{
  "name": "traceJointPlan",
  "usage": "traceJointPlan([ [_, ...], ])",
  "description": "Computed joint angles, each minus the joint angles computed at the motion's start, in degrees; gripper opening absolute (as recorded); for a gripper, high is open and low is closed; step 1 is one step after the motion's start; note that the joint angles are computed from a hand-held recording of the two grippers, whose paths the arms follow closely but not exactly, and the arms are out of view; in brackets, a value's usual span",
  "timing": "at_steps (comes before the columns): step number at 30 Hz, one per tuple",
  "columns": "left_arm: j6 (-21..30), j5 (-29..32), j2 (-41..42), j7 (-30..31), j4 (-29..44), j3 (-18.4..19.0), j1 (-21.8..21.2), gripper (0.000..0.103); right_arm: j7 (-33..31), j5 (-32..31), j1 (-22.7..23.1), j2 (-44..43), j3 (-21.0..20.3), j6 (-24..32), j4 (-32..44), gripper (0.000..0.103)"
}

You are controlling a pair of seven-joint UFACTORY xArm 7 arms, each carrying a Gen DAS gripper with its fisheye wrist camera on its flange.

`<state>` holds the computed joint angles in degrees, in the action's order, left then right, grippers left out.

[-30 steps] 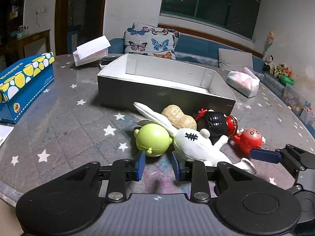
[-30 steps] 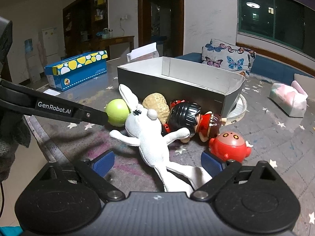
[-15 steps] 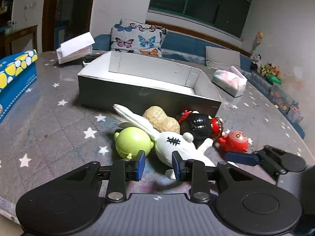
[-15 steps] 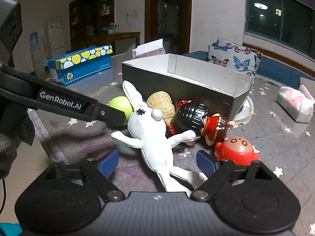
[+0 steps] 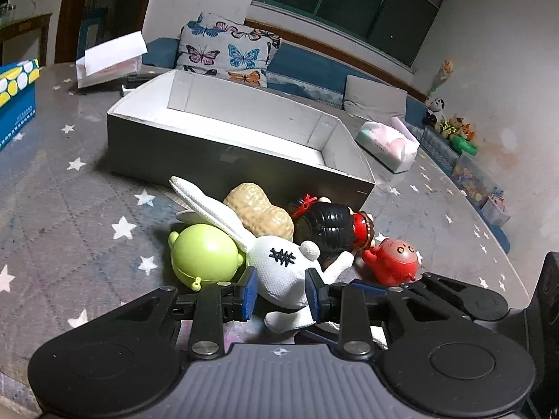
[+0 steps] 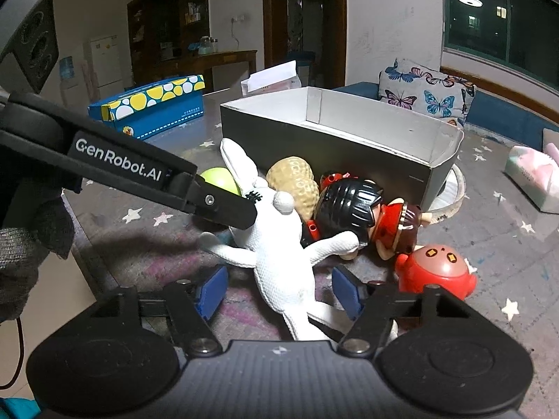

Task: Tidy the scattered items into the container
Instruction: 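Move both grippers down onto the white plush rabbit's body, then close both grippers on the white plush rabbit and lift it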

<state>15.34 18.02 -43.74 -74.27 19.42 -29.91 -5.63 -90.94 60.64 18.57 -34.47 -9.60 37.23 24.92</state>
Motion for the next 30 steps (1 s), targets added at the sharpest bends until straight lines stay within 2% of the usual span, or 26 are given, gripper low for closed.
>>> traceJointPlan([
  [4, -2.5, -1.0, 1.1, 0.8, -1.0, 2.3, -1.0, 0.033, -0.3, -0.1, 0.0, 1.0, -0.1, 0.6, 0.6, 0.064],
  [6, -3.5, -1.9, 1.2, 1.4, -1.6, 3.3, -1.5, 0.033, -0.4, -0.1, 0.0, 1.6, -0.1, 1.3, 1.0, 0.057],
  [11, -7.0, -4.8, 2.1, 2.3, -2.9, 5.3, -2.2, 0.033, -0.5, 0.1, -0.7, 3.1, 0.5, 2.4, 1.9, 0.05],
  [17, -9.4, -7.8, 3.4, 4.8, -3.6, 7.5, -3.3, 0.034, -1.0, 1.1, -1.8, 4.3, 0.7, 3.3, 2.7, 0.035],
  [20, -10.3, -9.2, 4.3, 5.3, -3.6, 7.7, -3.2, 0.035, -1.0, 1.5, -2.4, 4.9, 1.0, 3.9, 3.2, 0.034],
  [24, -11.9, -11.8, 6.3, 6.3, -3.8, 10.0, -4.9, 0.042, -1.4, 1.8, -2.8, 5.1, 1.8, 3.5, 3.3, 0.034],
  [27, -13.1, -13.4, 6.4, 6.8, -4.5, 11.0, -5.8, 0.041, -1.6, 1.8, -3.0, 5.3, 1.9, 3.5, 3.4, 0.034],
  [30, -14.1, -14.4, 6.0, 6.9, -5.1, 10.5, -5.7, 0.037, -1.6, 2.0, -3.1, 5.0, 2.2, 3.3, 3.2, 0.034],
])
